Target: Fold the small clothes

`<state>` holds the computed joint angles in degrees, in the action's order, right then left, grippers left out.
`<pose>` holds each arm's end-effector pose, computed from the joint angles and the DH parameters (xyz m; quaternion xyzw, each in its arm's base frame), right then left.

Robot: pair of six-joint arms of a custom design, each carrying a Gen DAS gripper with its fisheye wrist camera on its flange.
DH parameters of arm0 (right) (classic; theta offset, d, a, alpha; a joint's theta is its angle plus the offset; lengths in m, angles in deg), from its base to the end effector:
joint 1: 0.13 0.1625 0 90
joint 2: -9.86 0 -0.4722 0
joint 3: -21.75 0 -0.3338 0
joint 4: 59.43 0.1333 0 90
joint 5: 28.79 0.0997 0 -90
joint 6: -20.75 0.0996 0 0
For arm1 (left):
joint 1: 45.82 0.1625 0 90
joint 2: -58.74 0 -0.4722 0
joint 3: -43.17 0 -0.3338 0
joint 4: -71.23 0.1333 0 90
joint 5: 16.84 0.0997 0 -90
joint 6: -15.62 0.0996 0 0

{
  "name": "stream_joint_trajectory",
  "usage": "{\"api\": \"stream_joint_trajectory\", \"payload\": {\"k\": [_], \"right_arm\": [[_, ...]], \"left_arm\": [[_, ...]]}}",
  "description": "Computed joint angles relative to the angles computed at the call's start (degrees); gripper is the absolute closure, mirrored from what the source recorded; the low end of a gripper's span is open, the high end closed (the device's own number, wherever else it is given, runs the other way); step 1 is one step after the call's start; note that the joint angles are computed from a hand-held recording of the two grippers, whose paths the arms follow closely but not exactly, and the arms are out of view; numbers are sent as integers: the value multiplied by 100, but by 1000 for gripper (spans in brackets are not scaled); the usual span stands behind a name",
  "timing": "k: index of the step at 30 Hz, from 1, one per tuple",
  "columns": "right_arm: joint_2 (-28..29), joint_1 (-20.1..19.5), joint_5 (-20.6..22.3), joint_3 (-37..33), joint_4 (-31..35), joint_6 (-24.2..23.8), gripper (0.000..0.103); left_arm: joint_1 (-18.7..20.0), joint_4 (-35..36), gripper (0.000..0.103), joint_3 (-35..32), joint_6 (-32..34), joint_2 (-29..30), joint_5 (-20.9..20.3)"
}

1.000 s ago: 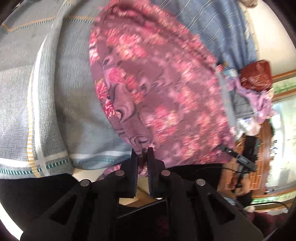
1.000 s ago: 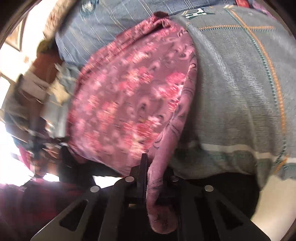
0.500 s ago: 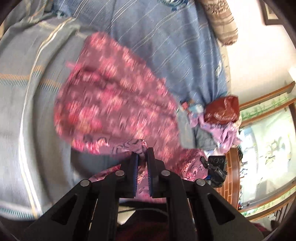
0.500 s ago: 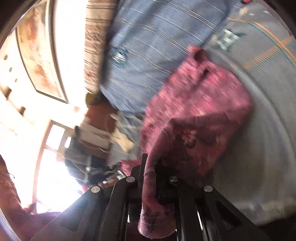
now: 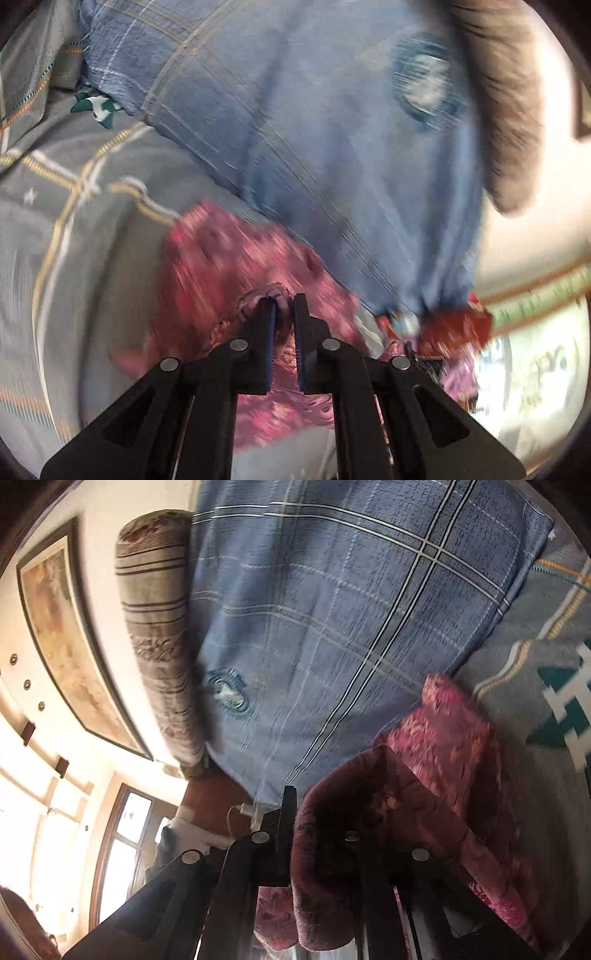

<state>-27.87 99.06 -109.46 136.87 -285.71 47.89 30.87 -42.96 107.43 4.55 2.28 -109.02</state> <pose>0.2405 -0.5507 0.1603 0.0959 0.8636 -0.4435 0.2200 -0.0387 -0.7259 0.4434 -0.0221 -0.9894 0.1353 0.0485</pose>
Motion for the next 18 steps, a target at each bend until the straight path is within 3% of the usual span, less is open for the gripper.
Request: {"api": "stream_joint_trajectory", "payload": {"k": [2, 4, 6, 8, 9, 11, 13, 18], "right_arm": [[26, -32, -580, -404, 574, -14, 92], [10, -16, -1440, -868, 1695, 42, 92], [-2, 44, -2120, -1123, 2447, 118, 92], [-60, 75, -2131, -1043, 2350, 152, 88], [-94, 122, -2132, -957, 2166, 49, 77], [-216, 307, -2285, -781, 1878, -256, 56], [-332, 445, -2326, -636, 1721, -485, 52], [-394, 630, -2055, -319, 1687, -458, 51]], "left_arm": [[19, 230, 96, -476, -268, 394, 609], [51, 668, 96, -928, -587, 696, 1130], [195, 1264, 96, -1413, -915, 904, 1016], [264, 1143, 96, -1294, -804, 737, 728], [219, 961, 93, -1082, -619, 565, 761], [136, 689, 73, -644, -340, 222, 619], [7, 512, 41, -82, -76, -184, 371], [-305, 208, 35, 1334, 447, -911, 252]]}}
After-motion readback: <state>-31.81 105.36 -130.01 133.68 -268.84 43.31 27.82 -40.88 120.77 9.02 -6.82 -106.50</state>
